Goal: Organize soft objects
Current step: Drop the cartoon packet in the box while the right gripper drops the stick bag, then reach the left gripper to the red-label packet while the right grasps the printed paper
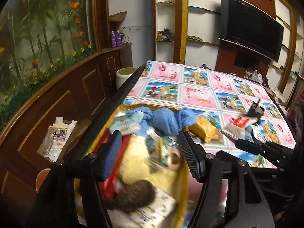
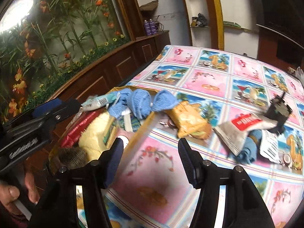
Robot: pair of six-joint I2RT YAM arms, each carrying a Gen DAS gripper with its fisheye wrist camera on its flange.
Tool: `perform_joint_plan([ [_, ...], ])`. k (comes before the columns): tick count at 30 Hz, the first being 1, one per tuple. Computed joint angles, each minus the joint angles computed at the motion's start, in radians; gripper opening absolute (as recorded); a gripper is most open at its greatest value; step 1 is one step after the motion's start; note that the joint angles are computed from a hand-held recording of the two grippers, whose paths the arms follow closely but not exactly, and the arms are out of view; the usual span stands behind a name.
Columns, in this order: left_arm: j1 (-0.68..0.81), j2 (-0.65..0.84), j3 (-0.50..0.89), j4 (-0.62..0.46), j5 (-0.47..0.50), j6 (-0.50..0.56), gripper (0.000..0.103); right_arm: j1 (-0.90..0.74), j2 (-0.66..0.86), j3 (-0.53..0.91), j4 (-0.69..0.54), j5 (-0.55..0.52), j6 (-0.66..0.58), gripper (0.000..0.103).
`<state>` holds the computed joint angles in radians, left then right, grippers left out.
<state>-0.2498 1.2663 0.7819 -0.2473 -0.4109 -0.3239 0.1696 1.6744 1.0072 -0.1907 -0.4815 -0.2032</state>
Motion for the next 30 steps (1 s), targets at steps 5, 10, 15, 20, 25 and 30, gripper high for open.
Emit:
perform_joint_plan([
  [5, -0.176, 0.005, 0.003, -0.076, -0.142, -0.095, 0.065, -0.070, -0.027, -0.053, 0.016, 0.006, -0.042, 0.060],
  [10, -0.283, 0.074, 0.058, -0.149, -0.195, -0.159, 0.065, -0.174, -0.036, -0.071, 0.019, -0.041, -0.050, 0.060],
  [15, -0.341, 0.142, 0.113, -0.189, -0.217, -0.198, 0.065, -0.254, -0.042, -0.088, 0.021, -0.075, -0.068, 0.063],
  [20, -0.380, 0.206, 0.158, -0.207, -0.223, -0.207, 0.065, -0.325, -0.020, -0.075, 0.011, -0.104, -0.091, 0.063],
  [25, -0.386, 0.249, 0.183, -0.209, -0.207, -0.199, 0.065, -0.375, 0.021, -0.040, -0.005, -0.116, -0.092, 0.063],
  [30, -0.372, 0.269, 0.184, -0.198, -0.184, -0.200, 0.065, -0.400, 0.064, 0.001, -0.019, -0.115, -0.080, 0.063],
])
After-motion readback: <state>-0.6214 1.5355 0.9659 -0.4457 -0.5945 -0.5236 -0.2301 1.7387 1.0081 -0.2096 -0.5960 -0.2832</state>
